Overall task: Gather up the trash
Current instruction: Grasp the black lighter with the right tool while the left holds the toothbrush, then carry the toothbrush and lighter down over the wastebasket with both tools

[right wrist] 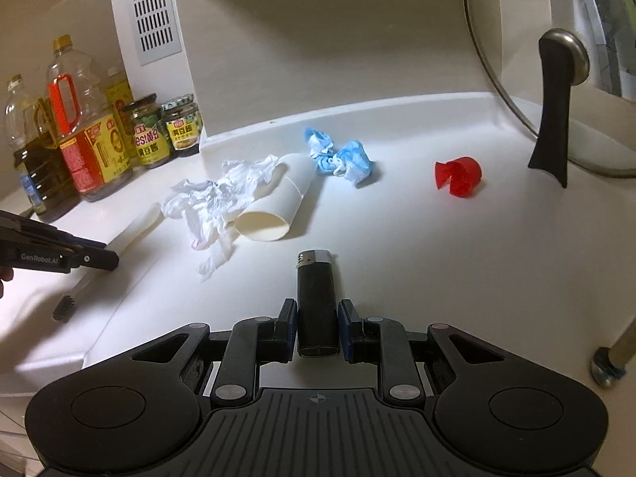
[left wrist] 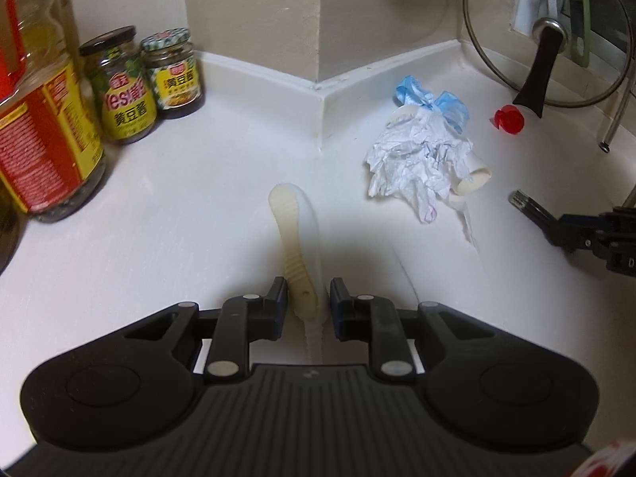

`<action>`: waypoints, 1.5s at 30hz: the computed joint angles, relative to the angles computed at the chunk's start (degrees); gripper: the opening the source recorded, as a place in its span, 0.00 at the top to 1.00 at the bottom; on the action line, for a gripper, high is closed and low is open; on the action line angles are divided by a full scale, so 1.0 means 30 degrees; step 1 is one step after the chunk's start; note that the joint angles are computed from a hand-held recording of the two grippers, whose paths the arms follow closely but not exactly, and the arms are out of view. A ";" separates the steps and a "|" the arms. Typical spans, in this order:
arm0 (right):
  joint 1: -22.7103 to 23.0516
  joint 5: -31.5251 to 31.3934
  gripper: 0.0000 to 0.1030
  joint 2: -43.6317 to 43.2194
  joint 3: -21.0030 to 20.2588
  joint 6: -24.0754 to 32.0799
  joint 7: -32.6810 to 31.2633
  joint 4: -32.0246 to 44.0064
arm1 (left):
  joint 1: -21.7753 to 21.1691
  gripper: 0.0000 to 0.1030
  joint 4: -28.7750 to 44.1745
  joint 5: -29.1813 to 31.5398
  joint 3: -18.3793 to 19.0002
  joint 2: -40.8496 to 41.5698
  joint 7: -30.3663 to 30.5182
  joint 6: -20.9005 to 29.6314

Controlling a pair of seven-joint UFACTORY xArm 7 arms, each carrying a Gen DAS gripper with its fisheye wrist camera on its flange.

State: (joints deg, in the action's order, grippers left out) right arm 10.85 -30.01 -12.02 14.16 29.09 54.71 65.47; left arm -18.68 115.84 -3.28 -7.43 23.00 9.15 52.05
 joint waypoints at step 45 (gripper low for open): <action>0.1670 -0.3304 0.79 -0.0193 0.1947 0.4811 0.6515 0.2155 | 0.1161 0.82 -0.6405 -0.3016 -0.0469 -0.5161 0.1526 -0.1547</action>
State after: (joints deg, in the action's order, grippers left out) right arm 15.86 -39.92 -12.60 20.00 43.52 74.25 71.94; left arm -15.20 96.62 -12.33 -8.84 7.51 13.73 47.41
